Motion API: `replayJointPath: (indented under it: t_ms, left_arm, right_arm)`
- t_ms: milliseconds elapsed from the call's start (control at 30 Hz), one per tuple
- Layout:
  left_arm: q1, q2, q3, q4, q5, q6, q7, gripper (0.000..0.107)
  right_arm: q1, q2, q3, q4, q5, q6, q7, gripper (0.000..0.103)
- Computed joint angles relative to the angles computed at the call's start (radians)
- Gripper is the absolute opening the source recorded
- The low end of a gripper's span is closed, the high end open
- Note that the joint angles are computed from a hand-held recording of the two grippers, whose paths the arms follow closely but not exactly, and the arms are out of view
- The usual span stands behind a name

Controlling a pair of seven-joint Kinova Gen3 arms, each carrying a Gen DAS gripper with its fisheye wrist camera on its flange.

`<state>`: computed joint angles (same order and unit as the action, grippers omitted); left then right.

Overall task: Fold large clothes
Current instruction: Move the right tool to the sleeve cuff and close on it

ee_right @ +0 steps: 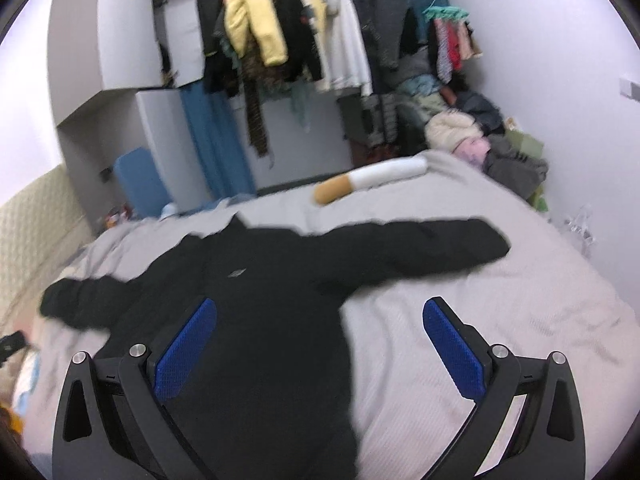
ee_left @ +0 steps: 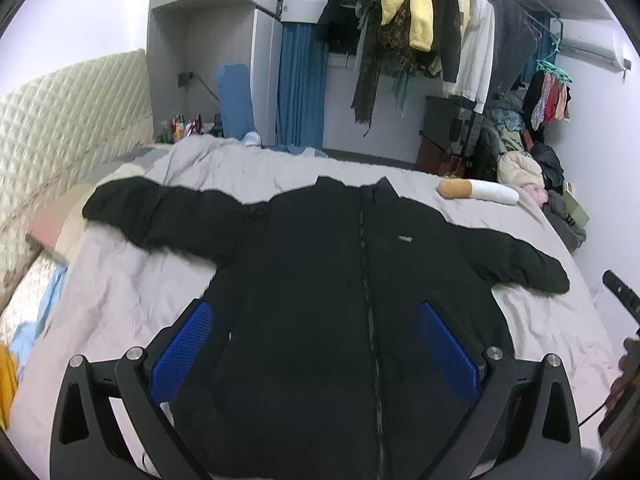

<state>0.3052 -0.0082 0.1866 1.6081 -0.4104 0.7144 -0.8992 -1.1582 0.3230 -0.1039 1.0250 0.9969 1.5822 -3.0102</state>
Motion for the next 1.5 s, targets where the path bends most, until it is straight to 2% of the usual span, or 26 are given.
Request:
replayJointPath:
  t_ms: [67,133,200,267,367,467,533,600,733,767,900,1000,1067,1167,1233,1300,1333,1500]
  left_arm:
    - [-0.013,0.023,-0.008,0.015,-0.045,-0.081,0.025,0.103]
    - [0.004,0.057,-0.045,0.031,-0.106,-0.155,0.064,0.103]
    - [-0.023,0.093,-0.042,0.03,-0.101,-0.193,0.059,0.103]
    - [-0.022,0.122,-0.076,0.051,-0.114,-0.252,0.08,0.103]
    - [0.032,0.178,-0.159,0.038,-0.171,-0.245,0.13,0.103]
    - [-0.026,0.216,-0.14,0.034,-0.094,-0.271,0.076,0.103]
    - [-0.01,0.235,-0.172,0.034,-0.068,-0.277,0.051,0.103]
    - [0.01,0.25,-0.195,0.038,-0.07,-0.279,0.049,0.103]
    - [0.013,0.273,-0.194,0.036,-0.019,-0.284,-0.004,0.103]
    - [0.018,0.281,-0.197,0.035,-0.013,-0.288,-0.011,0.103]
    - [0.074,0.301,-0.232,0.035,-0.033,-0.291,0.013,0.103]
    - [0.097,0.319,-0.244,0.025,-0.037,-0.291,0.024,0.103]
    - [0.107,0.335,-0.248,0.016,-0.036,-0.294,0.028,0.103]
    - [0.151,0.359,-0.284,0.002,-0.069,-0.29,0.065,0.103]
    - [0.159,0.374,-0.285,-0.01,-0.072,-0.283,0.071,0.103]
    - [0.163,0.389,-0.287,-0.023,-0.074,-0.277,0.074,0.103]
    - [0.175,0.399,-0.298,-0.029,-0.082,-0.276,0.087,0.103]
    - [0.217,0.434,-0.348,-0.054,-0.126,-0.279,0.149,0.103]
  right_arm:
    - [0.077,-0.028,-0.028,0.058,0.006,-0.051,0.015,0.103]
    - [0.169,-0.039,-0.1,0.097,0.035,-0.075,0.0,0.103]
    - [0.261,-0.047,-0.173,0.14,0.077,-0.098,-0.043,0.103]
    - [0.354,-0.063,-0.241,0.19,0.098,-0.135,-0.078,0.103]
    - [0.493,-0.058,-0.326,0.223,0.104,-0.18,-0.054,0.103]
    - [0.628,-0.063,-0.386,0.268,0.079,-0.268,-0.059,0.103]
    - [0.688,-0.075,-0.389,0.313,0.054,-0.344,-0.085,0.103]
    - [0.731,-0.083,-0.363,0.374,0.055,-0.423,-0.157,0.103]
    - [0.854,-0.111,-0.354,0.499,0.04,-0.586,-0.32,0.099]
    - [0.862,-0.118,-0.321,0.525,0.013,-0.626,-0.36,0.097]
    - [0.859,-0.155,-0.138,0.663,-0.072,-0.789,-0.523,0.081]
    - [0.836,-0.185,0.001,0.778,-0.087,-0.911,-0.645,0.08]
    - [0.807,-0.192,0.093,0.844,-0.068,-0.992,-0.726,0.079]
    - [0.748,-0.192,0.232,0.925,0.019,-1.1,-0.848,0.078]
    - [0.742,-0.183,0.292,0.955,0.09,-1.168,-0.93,0.076]
    - [0.773,-0.15,0.281,0.946,0.171,-1.189,-1.002,0.076]
    - [0.813,-0.135,0.25,0.935,0.212,-1.192,-1.019,0.076]
    - [1.039,-0.081,0.039,0.886,0.415,-1.159,-1.126,0.075]
